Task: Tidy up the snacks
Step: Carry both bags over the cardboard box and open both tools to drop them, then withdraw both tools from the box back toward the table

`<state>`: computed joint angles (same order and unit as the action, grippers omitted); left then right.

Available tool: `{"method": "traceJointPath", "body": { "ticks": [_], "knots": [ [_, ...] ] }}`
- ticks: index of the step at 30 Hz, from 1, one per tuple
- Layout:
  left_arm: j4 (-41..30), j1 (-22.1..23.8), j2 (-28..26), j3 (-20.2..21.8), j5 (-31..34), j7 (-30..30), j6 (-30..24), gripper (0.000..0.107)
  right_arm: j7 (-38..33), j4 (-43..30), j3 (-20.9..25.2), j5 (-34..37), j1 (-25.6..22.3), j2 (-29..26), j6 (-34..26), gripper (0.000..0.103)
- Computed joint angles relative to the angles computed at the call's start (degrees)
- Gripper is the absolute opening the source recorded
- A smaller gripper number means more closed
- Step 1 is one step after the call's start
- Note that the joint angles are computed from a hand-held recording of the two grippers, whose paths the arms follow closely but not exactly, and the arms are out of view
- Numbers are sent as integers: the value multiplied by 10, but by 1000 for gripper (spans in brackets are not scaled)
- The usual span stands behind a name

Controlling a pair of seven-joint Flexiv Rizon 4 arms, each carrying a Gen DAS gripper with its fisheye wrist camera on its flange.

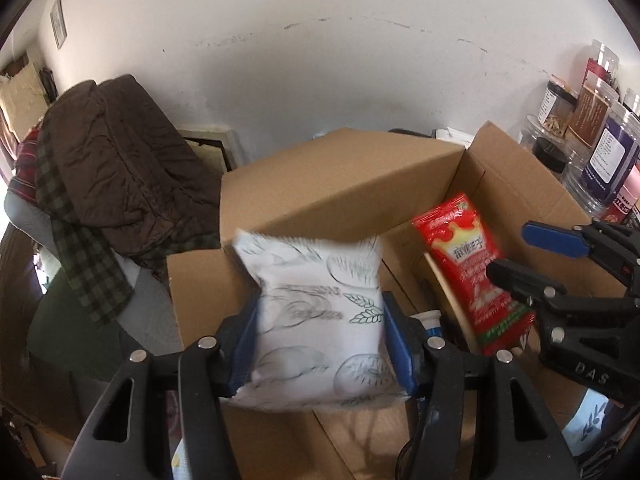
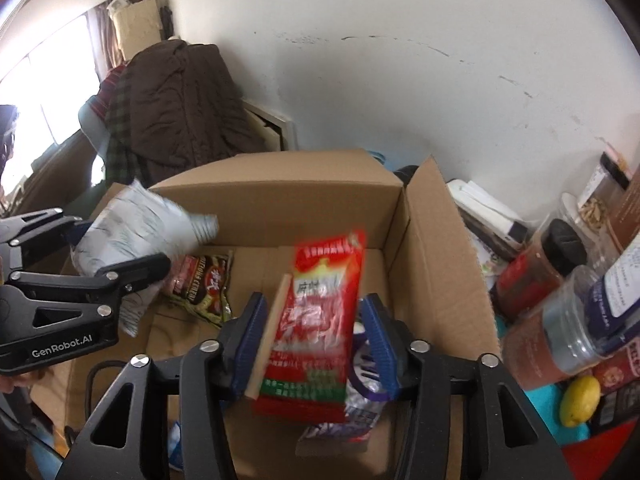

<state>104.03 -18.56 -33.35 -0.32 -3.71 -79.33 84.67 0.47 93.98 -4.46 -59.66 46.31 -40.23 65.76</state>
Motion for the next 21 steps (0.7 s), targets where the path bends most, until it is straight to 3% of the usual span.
{"method": "traceJointPath", "body": {
  "ticks": [2, 4, 6, 11, 21],
  "knots": [
    [-5, -29, 2, 35, 13, -23, 2, 59, 0, 1, 0, 0, 2, 3, -8, 58],
    [-4, -34, 6, 40, 20, -30, 6, 66, -1, 1, 3, 1, 3, 6, -16, 58],
    [1, -39, 13, 46, 26, -41, 10, 66, 2, 2, 5, -1, 4, 10, -21, 58],
    [22, -25, 40, 29, 26, -43, 16, 66, 18, 13, 10, -15, 6, 31, -32, 58],
    [103, -3, 127, -2, 18, -46, 71, 66, 61, 35, 43, -82, 15, 97, -110, 61]
  ]
}}
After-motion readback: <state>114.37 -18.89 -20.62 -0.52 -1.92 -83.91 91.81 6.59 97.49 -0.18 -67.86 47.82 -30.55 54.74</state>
